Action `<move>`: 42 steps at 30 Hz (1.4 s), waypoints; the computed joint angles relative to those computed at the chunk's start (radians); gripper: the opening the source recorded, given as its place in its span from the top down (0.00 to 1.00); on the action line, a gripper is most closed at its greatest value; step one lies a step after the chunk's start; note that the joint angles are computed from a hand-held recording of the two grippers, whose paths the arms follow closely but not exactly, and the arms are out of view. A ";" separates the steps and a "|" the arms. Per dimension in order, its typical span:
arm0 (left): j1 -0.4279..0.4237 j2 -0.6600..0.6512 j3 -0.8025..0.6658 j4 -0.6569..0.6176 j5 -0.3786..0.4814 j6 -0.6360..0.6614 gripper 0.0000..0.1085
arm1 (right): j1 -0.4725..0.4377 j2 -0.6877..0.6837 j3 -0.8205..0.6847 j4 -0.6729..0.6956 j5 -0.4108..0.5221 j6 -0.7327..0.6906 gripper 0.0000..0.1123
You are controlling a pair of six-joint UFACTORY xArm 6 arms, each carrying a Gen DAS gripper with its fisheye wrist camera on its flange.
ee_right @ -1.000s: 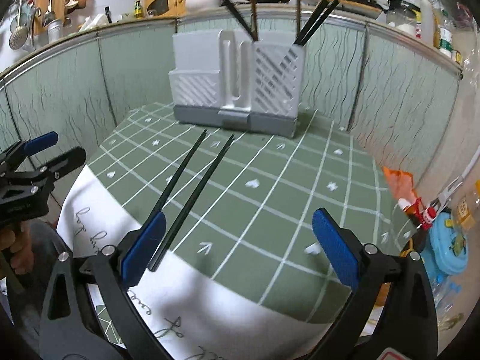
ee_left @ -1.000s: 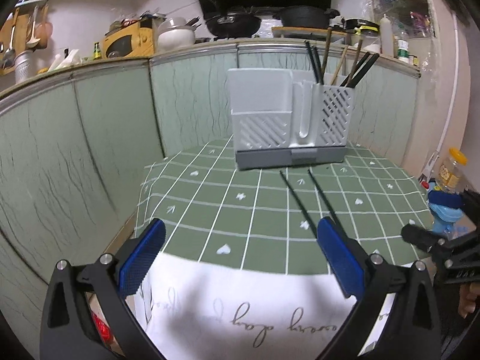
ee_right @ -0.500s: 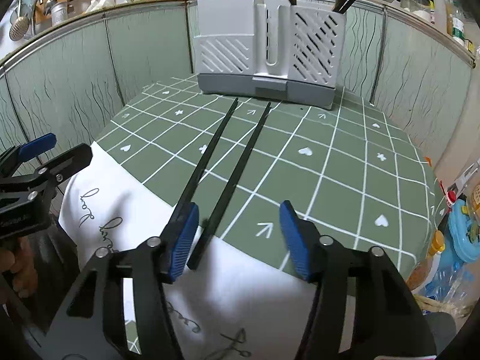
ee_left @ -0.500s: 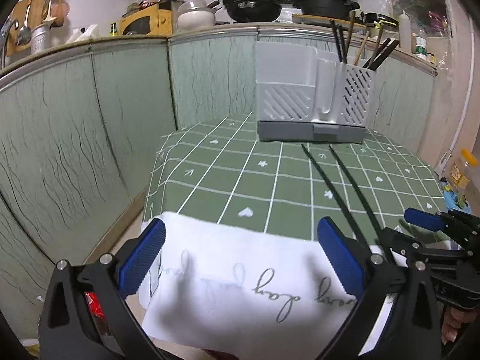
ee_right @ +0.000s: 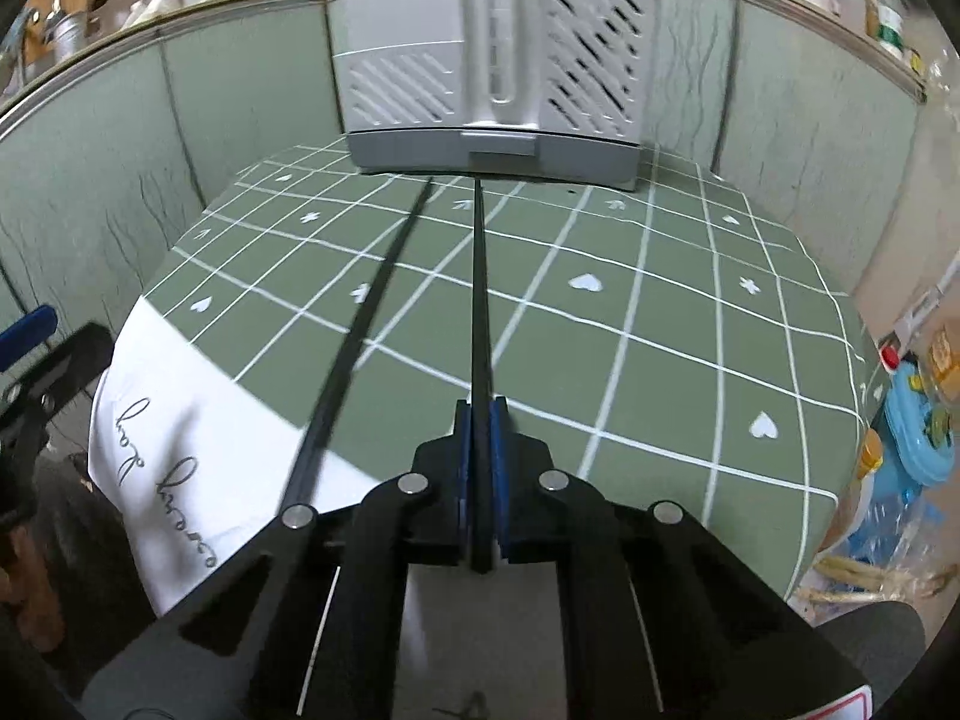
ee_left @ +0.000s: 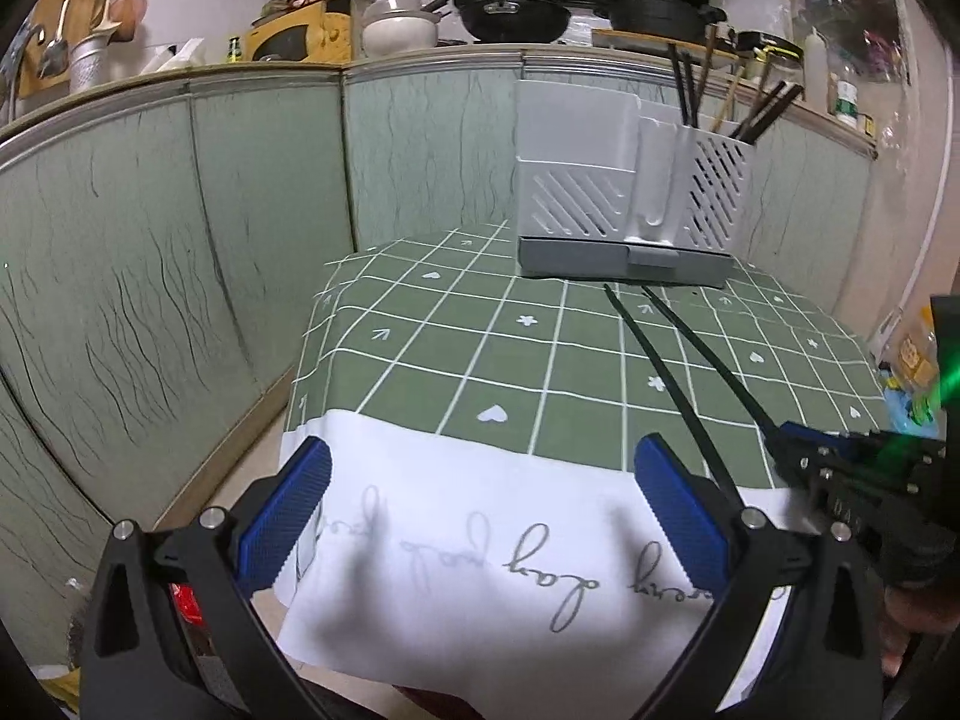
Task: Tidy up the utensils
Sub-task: 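Grasp a black chopstick with the left tool while the right tool grasps another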
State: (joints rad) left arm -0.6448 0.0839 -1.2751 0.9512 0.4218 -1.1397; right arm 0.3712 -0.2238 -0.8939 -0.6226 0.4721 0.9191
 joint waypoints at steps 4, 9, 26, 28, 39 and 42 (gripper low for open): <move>-0.017 0.019 -0.023 -0.005 0.006 0.022 0.09 | -0.032 -0.034 0.033 0.033 -0.017 -0.028 0.95; -0.050 0.060 -0.071 0.013 0.027 0.017 0.09 | -0.067 -0.092 0.080 0.078 -0.039 -0.070 0.95; -0.119 0.269 -0.270 -0.309 0.044 0.297 0.50 | -0.162 -0.246 0.208 0.225 -0.055 -0.196 0.95; -0.124 0.275 -0.277 -0.270 0.055 0.278 0.62 | -0.165 -0.251 0.212 0.223 -0.056 -0.196 0.95; -0.123 0.269 -0.294 -0.305 0.080 0.342 0.93 | -0.147 -0.253 0.209 0.239 -0.055 -0.220 0.95; -0.113 0.239 -0.266 -0.286 0.059 0.324 0.93 | -0.146 -0.270 0.213 0.235 -0.057 -0.223 0.95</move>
